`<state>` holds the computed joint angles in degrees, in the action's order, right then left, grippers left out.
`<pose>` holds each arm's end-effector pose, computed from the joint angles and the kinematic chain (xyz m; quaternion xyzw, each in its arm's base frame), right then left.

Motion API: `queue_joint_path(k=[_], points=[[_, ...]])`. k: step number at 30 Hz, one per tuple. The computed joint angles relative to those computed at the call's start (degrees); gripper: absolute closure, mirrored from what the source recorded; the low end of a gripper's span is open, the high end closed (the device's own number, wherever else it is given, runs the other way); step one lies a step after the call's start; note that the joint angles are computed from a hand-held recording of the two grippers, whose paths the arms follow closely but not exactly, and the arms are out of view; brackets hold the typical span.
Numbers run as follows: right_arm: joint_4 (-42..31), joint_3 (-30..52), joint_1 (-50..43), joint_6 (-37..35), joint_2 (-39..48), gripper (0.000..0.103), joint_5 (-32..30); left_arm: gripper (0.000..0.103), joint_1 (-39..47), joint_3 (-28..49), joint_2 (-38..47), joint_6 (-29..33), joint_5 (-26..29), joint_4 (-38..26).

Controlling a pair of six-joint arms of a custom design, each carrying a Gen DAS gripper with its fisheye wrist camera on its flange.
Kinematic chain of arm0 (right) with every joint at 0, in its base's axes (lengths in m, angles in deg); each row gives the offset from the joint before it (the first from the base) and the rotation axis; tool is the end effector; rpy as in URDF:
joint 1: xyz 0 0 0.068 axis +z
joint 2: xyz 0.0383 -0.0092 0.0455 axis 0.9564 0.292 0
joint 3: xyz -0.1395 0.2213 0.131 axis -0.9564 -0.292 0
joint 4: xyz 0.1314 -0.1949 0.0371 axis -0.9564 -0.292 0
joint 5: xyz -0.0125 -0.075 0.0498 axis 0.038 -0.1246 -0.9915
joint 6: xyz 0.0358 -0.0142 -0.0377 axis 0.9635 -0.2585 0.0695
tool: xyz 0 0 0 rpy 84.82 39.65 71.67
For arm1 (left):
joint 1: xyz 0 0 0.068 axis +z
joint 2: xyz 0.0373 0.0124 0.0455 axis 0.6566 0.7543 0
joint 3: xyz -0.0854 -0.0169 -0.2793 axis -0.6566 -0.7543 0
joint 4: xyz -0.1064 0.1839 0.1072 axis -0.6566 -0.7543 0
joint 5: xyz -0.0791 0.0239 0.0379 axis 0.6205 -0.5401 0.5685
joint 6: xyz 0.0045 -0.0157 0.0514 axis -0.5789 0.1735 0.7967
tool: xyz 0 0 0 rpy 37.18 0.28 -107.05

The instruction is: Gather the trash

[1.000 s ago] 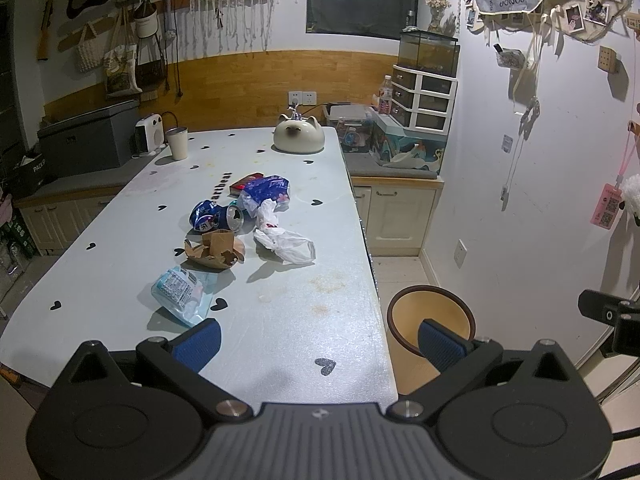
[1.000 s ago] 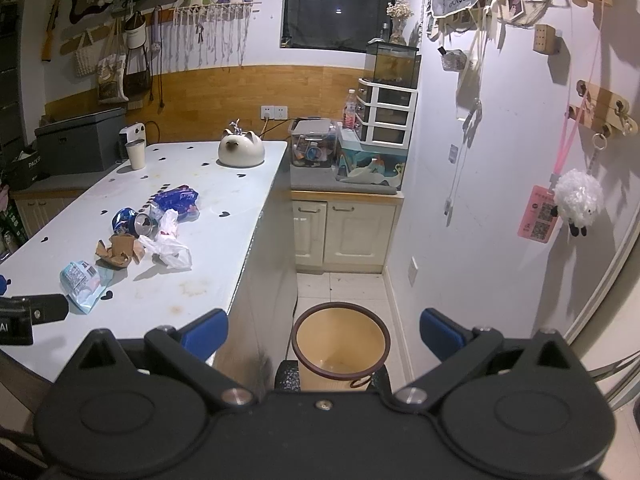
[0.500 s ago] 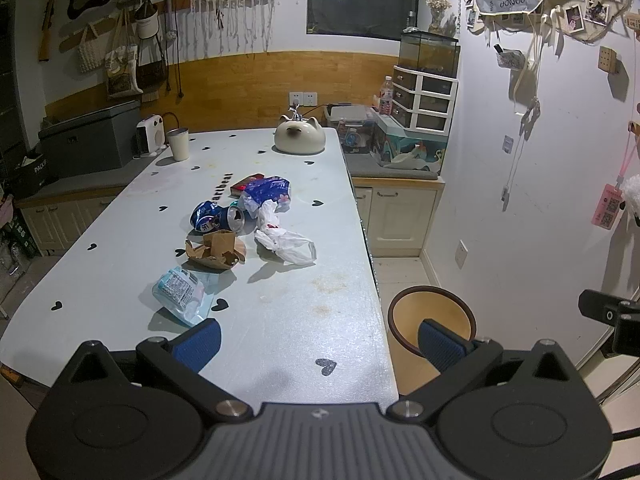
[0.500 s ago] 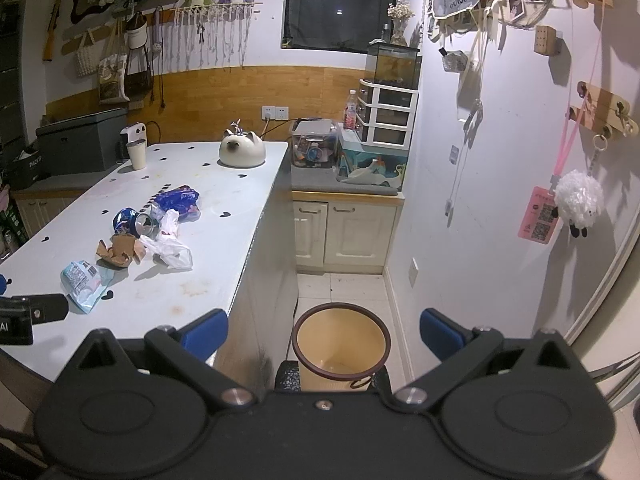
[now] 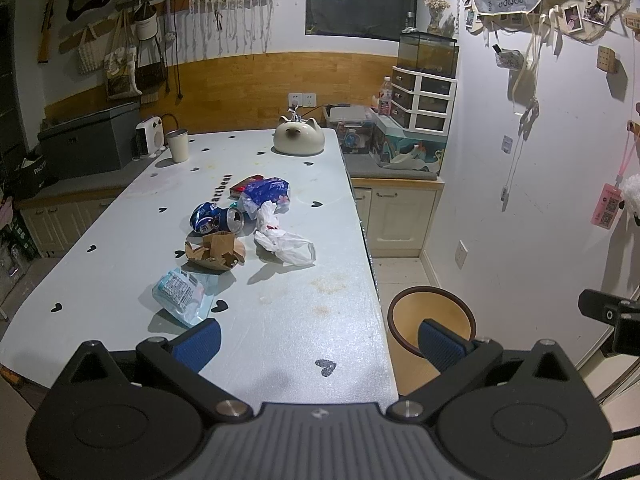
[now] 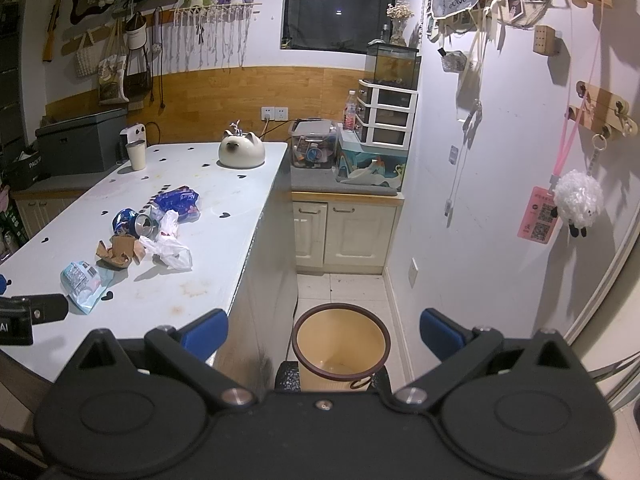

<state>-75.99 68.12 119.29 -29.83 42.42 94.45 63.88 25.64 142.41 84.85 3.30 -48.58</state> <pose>0.1423 0.1181 0.4417 -0.0234 0.8786 -0.0056 0.4770 0.1516 0.0520 0.4281 -0.0034 0.9003 -0.0018 0.4352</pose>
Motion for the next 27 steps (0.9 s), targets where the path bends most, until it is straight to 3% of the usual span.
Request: queue_joint_path(k=[27], points=[[-0.2,0.4,-0.1,-0.2,-0.1,0.000,-0.1,0.000,0.1,-0.1,-0.1,0.1,0.0,0.2]])
